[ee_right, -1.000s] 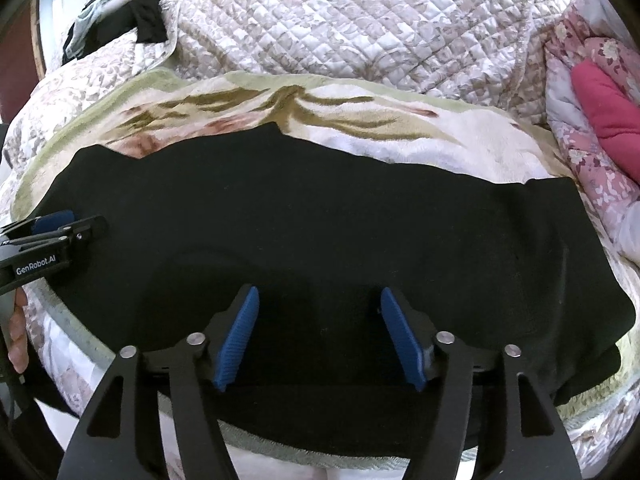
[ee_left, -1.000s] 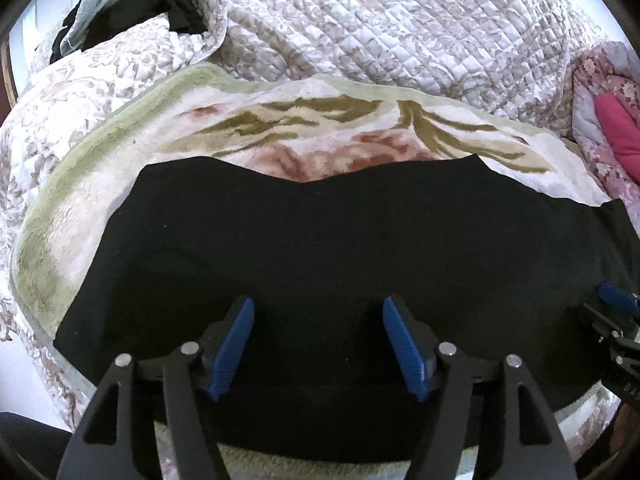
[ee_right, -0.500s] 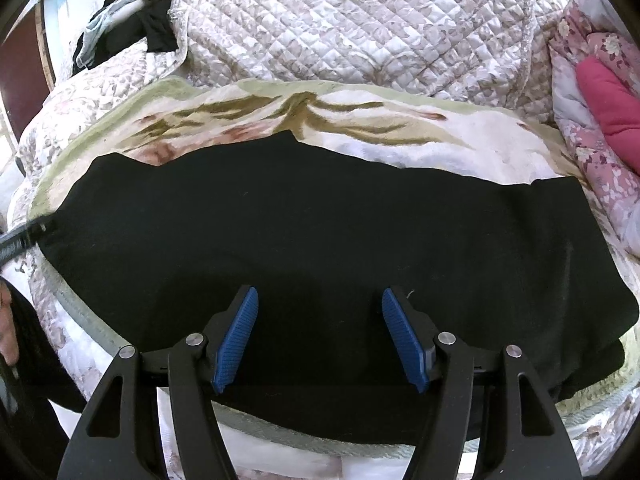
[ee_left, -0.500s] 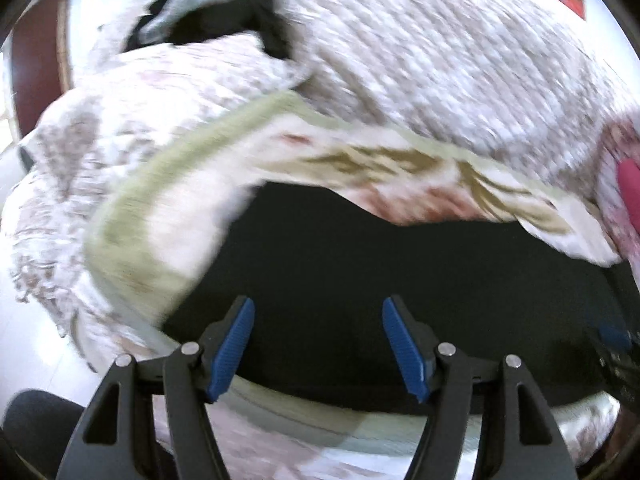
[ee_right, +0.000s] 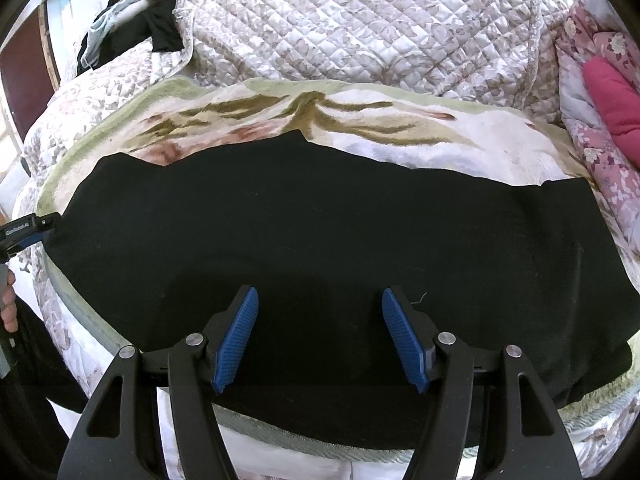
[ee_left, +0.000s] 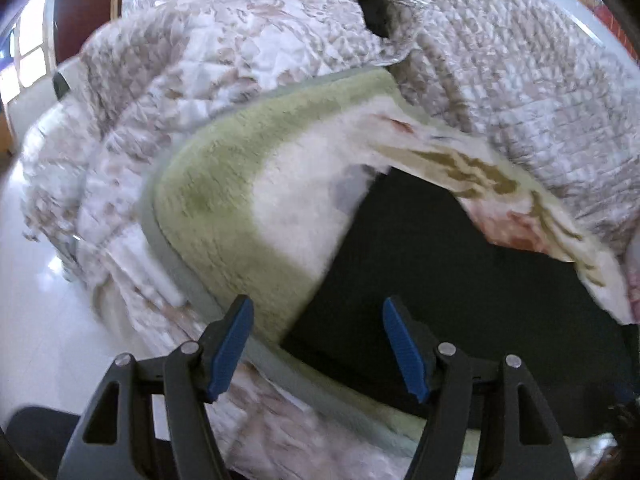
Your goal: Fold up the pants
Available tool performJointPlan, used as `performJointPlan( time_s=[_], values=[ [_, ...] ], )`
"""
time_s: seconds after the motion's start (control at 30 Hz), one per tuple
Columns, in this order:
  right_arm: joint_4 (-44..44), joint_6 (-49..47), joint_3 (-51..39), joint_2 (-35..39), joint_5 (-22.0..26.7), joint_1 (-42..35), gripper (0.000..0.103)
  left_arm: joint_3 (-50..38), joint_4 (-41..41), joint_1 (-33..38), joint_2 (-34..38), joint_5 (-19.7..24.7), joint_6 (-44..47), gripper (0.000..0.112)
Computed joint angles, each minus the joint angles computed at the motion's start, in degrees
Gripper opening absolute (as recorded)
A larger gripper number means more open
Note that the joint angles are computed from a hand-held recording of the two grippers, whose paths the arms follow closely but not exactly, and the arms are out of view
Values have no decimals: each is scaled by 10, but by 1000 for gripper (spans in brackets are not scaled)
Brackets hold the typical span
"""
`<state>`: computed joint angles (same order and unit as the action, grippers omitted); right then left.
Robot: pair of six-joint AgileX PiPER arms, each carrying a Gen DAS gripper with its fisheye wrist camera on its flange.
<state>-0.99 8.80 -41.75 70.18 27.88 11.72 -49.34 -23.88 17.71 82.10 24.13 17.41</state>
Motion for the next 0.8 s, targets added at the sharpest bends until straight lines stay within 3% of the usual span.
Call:
performJointPlan(
  time_s=[0.3,0.57,0.7,0.8],
  values=[
    [-1,3,1,0,-1,1,65,20,-278,74,-6,85,227,70],
    [-4,7,2,0,-2,3,65,40,-264,52,-18,59,211,70],
    [-12,15,2,1,-2,6,65,36,-341,76,-4,101,269,70],
    [-12,16,2,1,-2,7,65,37,-369,80,-1,108,288,66]
  ],
)
